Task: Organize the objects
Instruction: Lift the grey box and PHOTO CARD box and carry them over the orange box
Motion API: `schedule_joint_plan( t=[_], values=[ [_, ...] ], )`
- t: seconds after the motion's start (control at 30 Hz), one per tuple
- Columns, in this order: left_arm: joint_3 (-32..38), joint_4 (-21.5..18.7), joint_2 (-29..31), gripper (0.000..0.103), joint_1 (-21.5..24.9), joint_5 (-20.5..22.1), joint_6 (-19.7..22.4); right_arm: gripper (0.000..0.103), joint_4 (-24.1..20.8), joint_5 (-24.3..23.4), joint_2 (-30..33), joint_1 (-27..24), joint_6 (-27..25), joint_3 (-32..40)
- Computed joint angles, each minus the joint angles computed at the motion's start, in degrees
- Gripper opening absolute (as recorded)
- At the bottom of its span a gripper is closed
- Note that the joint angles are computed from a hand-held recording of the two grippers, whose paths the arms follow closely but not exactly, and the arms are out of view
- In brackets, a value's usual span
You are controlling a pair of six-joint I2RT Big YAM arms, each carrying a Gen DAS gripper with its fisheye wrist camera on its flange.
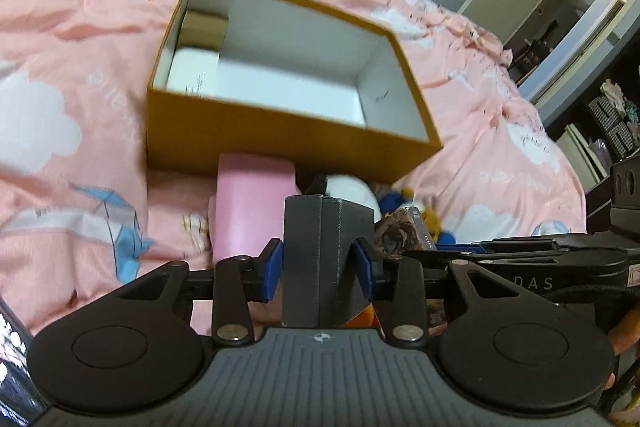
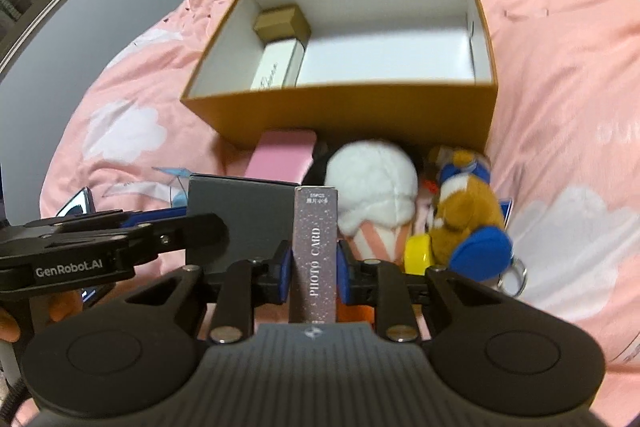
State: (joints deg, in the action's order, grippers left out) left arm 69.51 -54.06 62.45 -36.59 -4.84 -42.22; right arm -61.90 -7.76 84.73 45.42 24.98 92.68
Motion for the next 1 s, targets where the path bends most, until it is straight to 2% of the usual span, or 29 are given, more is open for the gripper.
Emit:
schedule_joint_plan(
  t=[0.27,0.4,0.6,0.8,1.0],
  values=[
    [4.8,1.6,1.9,0.043,2.6,-0.2,3.5,0.024,-1.5,3.8,3.1,-0.4,-5.2,8.5],
    [7.5,2.5,3.3,0.043,5.2,1.5,5.4,0.024,-1.0,4.7,5.2,-1.3,-7.7,13.2],
    [12.8,1.9,7.2,0.043,10.4,6.8,9.0,0.024,-0.1,4.7,9.5,-2.9,-10.2,20.3],
    [18.1,-0.2,13.1,0.043,15.5,10.9,11.1,0.024,-1.5,3.6,16.9,-5.4,-10.1,29.4],
    [22.4,-1.3,20.4,0.043,18.8,13.0,11.2,0.024,-3.8,1.2,24.8,-7.7,-7.3,37.2]
  ],
)
